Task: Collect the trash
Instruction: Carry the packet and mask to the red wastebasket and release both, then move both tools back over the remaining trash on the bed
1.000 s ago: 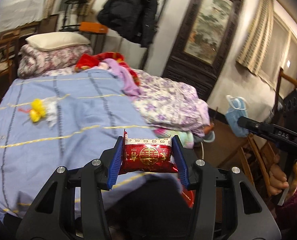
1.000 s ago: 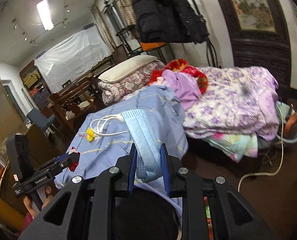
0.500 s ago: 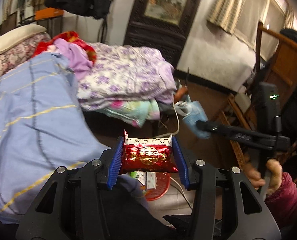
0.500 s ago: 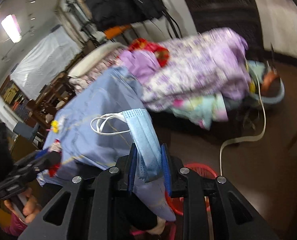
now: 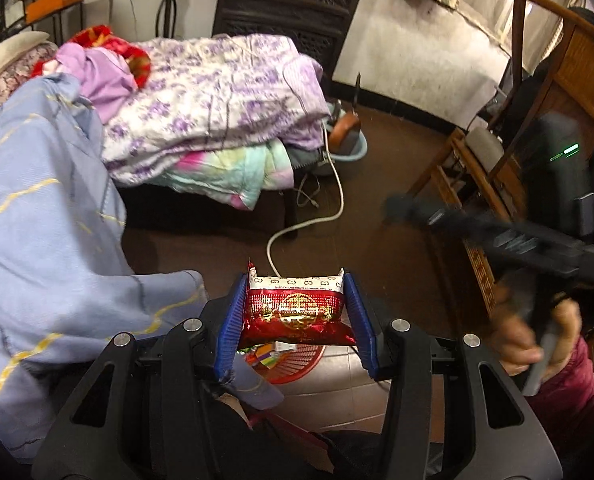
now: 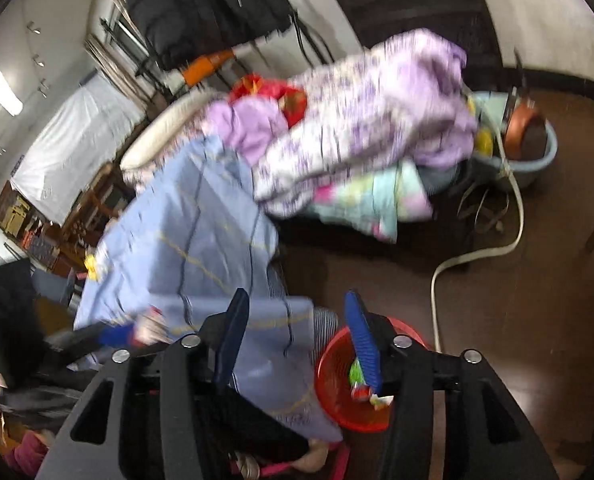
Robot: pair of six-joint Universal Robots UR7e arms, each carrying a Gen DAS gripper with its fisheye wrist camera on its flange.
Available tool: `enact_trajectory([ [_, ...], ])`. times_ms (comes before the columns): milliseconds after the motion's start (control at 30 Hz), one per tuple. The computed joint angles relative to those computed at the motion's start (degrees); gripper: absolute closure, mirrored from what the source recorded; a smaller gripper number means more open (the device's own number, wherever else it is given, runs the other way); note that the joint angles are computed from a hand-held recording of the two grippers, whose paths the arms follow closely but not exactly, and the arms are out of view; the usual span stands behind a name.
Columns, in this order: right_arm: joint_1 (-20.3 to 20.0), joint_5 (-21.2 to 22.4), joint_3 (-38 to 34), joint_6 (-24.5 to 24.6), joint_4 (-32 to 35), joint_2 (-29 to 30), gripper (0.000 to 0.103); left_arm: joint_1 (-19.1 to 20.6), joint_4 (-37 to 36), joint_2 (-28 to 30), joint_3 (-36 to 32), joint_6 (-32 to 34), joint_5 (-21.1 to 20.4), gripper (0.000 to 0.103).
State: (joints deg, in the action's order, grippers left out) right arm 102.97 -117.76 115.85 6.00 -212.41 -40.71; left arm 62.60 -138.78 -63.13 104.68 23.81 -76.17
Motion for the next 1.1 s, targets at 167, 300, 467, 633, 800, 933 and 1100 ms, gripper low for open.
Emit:
enact_trajectory([
  [167, 0.77, -0.35, 1.53, -2.19, -5.06, -1.56, 0.047, -0.37, 2.47, 2.75, -1.08, -0.16, 0.17, 0.054],
  [300, -0.10, 1.65, 2.43, -2.14, -5.46, -2.24, 0.047, -0.99, 4.21, 4.82, -1.96, -0.77, 1.06, 0.050],
  [467, -0.53, 2.03, 2.69, -1.94, -5.21, -2.33, 0.046, -1.73, 1.99, 4.53, -0.94, -0.26, 2.06, 0.026],
  [633, -0.37, 2.13, 2.74, -1.34, -5.37, -2.32, 0.046, -1.57, 1.29, 3.81, -1.25, -1.13, 2.22, 0.025],
  [800, 1.45, 0.98, 1.41, -2.41, -4.42, -1.85, 0.045, -1.37, -0.05, 1.83, -0.88, -1.72, 2.44, 0.024],
  [933, 3.31, -0.11, 0.31, -3.54, -4.17, -1.65, 0.041, -1.32, -1.52, -0.04, -0.44, -2.04, 2.03, 0.023],
  [1100, 6.18, -2.06, -1.34, -5.27, -3.88, -1.35, 0.037, -1.68, -4.11, -3.40, 1.09, -1.70, 1.87, 0.022],
])
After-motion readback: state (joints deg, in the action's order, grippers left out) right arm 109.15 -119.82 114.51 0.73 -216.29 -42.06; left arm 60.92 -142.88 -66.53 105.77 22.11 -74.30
